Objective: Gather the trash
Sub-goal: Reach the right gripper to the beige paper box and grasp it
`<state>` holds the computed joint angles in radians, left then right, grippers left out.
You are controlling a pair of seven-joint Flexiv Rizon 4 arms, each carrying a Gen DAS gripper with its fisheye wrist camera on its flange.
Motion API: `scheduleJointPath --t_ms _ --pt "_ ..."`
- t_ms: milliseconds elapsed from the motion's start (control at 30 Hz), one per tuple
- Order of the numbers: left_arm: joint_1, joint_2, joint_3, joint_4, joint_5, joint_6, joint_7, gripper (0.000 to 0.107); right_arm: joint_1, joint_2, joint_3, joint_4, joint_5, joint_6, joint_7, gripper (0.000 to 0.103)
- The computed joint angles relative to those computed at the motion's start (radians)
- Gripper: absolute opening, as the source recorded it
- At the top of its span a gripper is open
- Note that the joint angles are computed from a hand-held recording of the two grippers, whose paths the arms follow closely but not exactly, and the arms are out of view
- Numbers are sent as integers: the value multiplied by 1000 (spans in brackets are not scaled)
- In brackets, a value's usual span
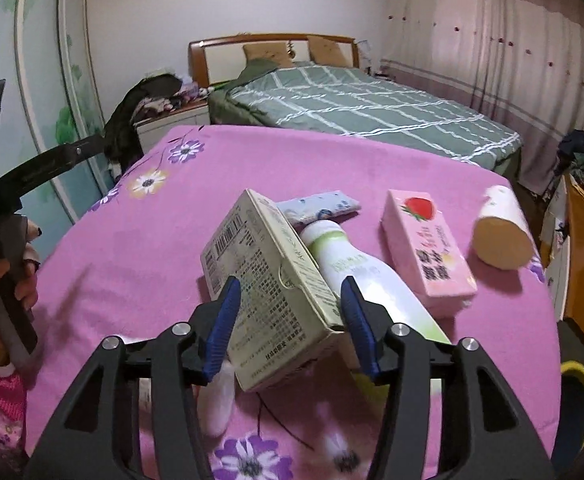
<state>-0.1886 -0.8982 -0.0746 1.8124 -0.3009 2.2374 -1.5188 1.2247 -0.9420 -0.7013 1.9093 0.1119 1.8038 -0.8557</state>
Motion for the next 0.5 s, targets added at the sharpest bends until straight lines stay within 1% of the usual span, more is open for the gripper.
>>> scheduleJointPath --t_ms 33,100,167,200,267,367,400,467,500 --pt "-3 0 2 -1 -2 -2 2 97 -20 5 14 -20 -21 -17 -11 50" --pt "-6 0 3 -1 -5 -6 4 97 -57 15 47 -38 -51 -19 -28 51" --pt "-6 1 3 -2 -6 -7 5 97 -87 22 72 -66 -90 -53 -43 52" --pt "-7 0 4 -2 -8 -8 5 97 -98 23 81 -75 -105 -62 -45 54" --pt "-10 0 6 -4 -12 -11 7 97 -164 36 145 -111 -155 -82 -60 62" --pt "-18 -1 12 -5 -22 -14 14 97 -212 35 192 -150 -210 -130 -49 62" --pt "-22 -3 14 -7 -26 -14 17 97 -227 36 205 -155 -225 -131 -43 65" --pt "-22 -4 14 -9 -27 -17 19 97 -250 35 229 -159 -238 -118 -24 64" --pt "-23 -5 14 -10 -29 -18 21 97 -256 39 234 -154 -241 -109 -16 61"
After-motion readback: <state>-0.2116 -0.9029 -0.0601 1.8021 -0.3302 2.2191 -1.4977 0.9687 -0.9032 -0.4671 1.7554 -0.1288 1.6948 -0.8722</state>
